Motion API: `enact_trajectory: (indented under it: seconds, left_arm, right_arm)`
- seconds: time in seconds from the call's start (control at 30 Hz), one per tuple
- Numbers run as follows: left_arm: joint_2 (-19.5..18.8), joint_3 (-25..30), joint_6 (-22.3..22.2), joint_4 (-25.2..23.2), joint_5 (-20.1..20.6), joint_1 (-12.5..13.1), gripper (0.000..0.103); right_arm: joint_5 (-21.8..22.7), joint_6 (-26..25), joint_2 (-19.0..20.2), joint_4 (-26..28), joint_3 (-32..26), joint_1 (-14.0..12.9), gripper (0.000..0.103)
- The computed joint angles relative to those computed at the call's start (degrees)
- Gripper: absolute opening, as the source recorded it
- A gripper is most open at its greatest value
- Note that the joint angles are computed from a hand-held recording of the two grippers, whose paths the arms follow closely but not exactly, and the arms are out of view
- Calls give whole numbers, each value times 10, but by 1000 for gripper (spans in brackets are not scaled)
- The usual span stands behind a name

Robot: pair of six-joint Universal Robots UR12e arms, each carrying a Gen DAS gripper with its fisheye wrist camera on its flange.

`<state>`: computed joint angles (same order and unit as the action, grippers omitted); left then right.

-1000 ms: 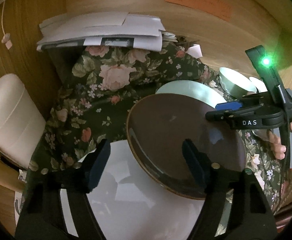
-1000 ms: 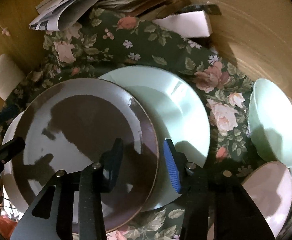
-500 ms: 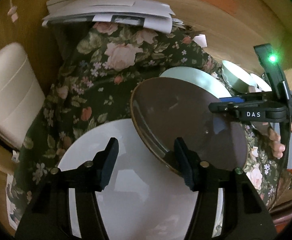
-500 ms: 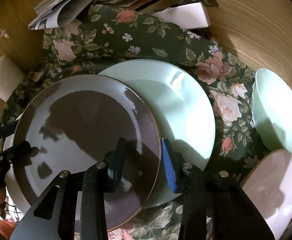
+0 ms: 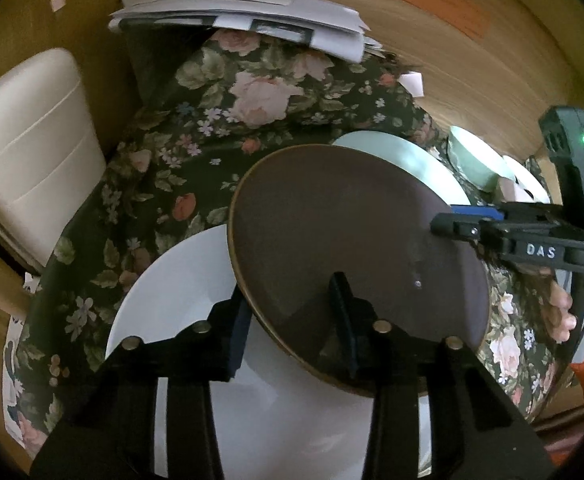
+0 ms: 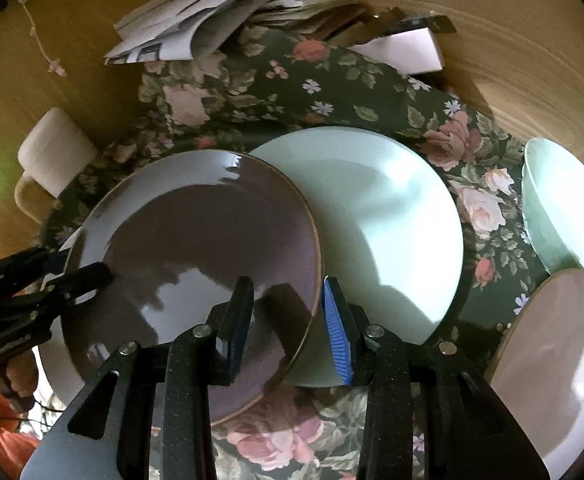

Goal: Organize plates and bowls

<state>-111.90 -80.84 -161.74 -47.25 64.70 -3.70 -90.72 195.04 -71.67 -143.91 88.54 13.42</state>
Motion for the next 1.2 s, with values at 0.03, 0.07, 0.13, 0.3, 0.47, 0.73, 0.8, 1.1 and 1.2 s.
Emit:
enact_trajectory:
  seconds: [0.03, 0.07, 0.13, 0.3, 0.47, 0.73, 0.8, 1.1, 1.2]
  left_arm:
    - [-1, 1, -1, -1, -2, 1, 39]
    - [-1, 1, -1, 0, -2, 1, 39]
    - [-3, 1, -2, -1, -1, 1, 40]
    - [-3, 3, -3, -10, 0, 3, 40]
    - [-2, 1, 7, 0, 9, 0, 40]
    - [-3, 0, -19, 2, 0, 1, 40]
    - [-2, -2, -25, 5, -6, 2, 40]
    - [6, -14, -35, 26, -24, 1, 40]
    - [8, -18, -37, 33, -32, 1, 40]
  right_arm:
    - [-2, -2, 1, 1, -2, 2, 33]
    - [0, -4, 1, 3, -3, 2, 33]
    - [22, 1, 10, 11, -15, -3, 33]
    - [51, 27, 17, -11, -15, -10, 33]
    - [47, 36, 16, -27, -10, -10, 32]
    - [12, 28, 11, -43, -2, -1, 32]
    - [14, 33, 9, -44, 1, -2, 32]
    - [7, 47, -10, -66, 27, -4, 32]
    - [5, 50, -17, -75, 35, -4, 32]
